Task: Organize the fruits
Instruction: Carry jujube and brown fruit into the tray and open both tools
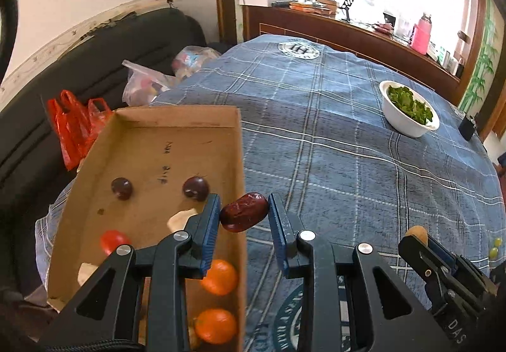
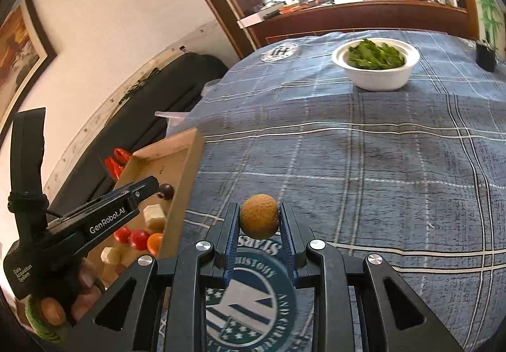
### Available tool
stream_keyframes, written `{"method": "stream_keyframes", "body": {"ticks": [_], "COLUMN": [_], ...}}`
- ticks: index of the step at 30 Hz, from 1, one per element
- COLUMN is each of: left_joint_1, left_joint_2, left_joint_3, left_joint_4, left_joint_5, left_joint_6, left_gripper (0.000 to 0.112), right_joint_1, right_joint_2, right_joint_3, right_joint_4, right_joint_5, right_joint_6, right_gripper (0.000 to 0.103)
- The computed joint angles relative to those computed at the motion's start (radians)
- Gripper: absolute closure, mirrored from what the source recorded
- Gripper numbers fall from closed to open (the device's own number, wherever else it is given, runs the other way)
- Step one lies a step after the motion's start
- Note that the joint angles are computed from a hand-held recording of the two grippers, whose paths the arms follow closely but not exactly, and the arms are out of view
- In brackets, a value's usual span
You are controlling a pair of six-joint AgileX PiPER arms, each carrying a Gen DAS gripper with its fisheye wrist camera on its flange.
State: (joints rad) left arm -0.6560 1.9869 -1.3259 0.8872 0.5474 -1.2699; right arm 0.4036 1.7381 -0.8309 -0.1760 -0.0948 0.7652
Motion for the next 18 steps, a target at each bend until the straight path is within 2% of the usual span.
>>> {"method": "stream_keyframes", "body": {"ticks": [9,11,15,18], "left_joint_1": [0.020,0.021,0.024,0.035], "left_joint_2": [-0.056,-0.064,-0.085,-0.097], "left_joint_3": [0.087,0.103,0.140,0.169], "left_joint_4": [0.065,0.083,0.127,0.155], "left_joint_5": [-0.006,-0.004,0.004,0.004], "left_joint_6": [-0.080,-0.100,-0.155,-0.186], "left_gripper": [0.084,0.084,0.084,0.084], "right_joint_1": [0.077,0.093,0.114,0.130], "right_joint_2": [0.007,0.010,0.015,0.025], "right_joint_3": [-0.063,-0.074,-0.088,-0.104], "right_joint_4": [0.407,0.415,0.300,0.316], "right_joint_5": [0.050,0.054,0.051,0.057], "right_joint_6": [-0.413,-0.422,-0.308,-0.334], "right_gripper": [0.078,0.078,0.078,0.078]}}
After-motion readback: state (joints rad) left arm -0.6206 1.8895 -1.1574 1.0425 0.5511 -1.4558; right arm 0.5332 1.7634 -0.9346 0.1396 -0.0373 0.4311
